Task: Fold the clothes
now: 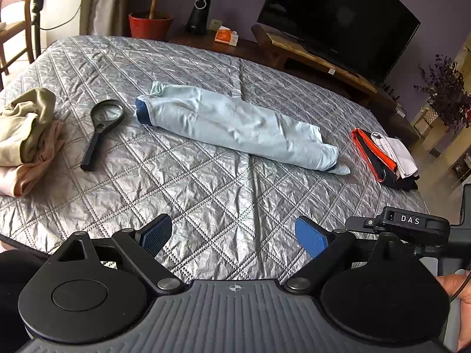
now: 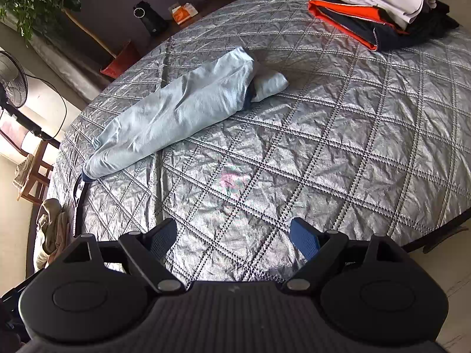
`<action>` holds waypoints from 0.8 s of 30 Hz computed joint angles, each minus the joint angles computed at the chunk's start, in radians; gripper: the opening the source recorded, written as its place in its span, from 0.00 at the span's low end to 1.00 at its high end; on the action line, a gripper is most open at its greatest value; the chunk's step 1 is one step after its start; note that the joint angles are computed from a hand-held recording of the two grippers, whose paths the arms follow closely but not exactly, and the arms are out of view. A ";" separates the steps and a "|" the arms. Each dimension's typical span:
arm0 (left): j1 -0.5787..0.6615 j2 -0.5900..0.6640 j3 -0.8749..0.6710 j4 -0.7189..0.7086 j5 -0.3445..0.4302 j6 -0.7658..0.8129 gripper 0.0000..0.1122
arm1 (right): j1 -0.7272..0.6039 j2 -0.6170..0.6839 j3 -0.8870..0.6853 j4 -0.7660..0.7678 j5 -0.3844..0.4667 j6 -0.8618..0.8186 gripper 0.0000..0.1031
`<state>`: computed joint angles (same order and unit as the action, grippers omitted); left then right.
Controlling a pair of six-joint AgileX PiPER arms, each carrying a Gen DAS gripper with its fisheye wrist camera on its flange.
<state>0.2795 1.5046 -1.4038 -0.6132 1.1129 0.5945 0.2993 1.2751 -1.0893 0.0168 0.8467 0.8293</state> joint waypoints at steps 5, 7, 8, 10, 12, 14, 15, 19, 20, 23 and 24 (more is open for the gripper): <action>0.000 -0.001 0.002 0.000 -0.002 0.004 0.83 | 0.005 -0.003 0.001 -0.010 0.000 0.007 0.79; -0.001 0.000 0.001 0.003 -0.002 0.001 0.84 | 0.005 -0.004 0.002 -0.011 -0.001 0.008 0.79; -0.002 0.001 0.001 0.004 -0.002 0.000 0.83 | 0.005 -0.005 0.002 -0.012 -0.002 0.009 0.79; -0.005 0.002 -0.001 0.007 -0.002 -0.003 0.84 | 0.005 -0.006 0.004 -0.013 -0.003 0.010 0.79; -0.004 0.010 -0.008 0.007 0.006 -0.013 0.84 | 0.004 -0.006 0.003 -0.012 -0.004 0.009 0.79; -0.002 0.020 -0.017 0.006 0.015 -0.024 0.84 | 0.004 -0.004 0.002 -0.011 -0.004 0.007 0.79; 0.001 0.028 -0.023 0.004 0.022 -0.031 0.84 | 0.004 -0.003 0.002 -0.012 -0.004 0.007 0.79; 0.008 0.058 -0.049 0.003 0.040 -0.063 0.84 | 0.009 -0.003 0.002 -0.017 -0.007 0.010 0.79; 0.007 0.061 -0.051 0.005 0.039 -0.067 0.84 | 0.009 -0.003 0.002 -0.017 -0.007 0.010 0.79; 0.006 0.068 -0.055 0.003 0.040 -0.073 0.84 | 0.010 -0.002 0.002 -0.019 -0.009 0.011 0.79; 0.005 0.073 -0.059 0.002 0.042 -0.077 0.84 | 0.012 -0.001 0.001 -0.022 -0.010 0.014 0.79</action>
<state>0.2849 1.5777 -1.4625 -0.6115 1.1546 0.5172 0.3115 1.2737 -1.0882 -0.0055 0.8371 0.8430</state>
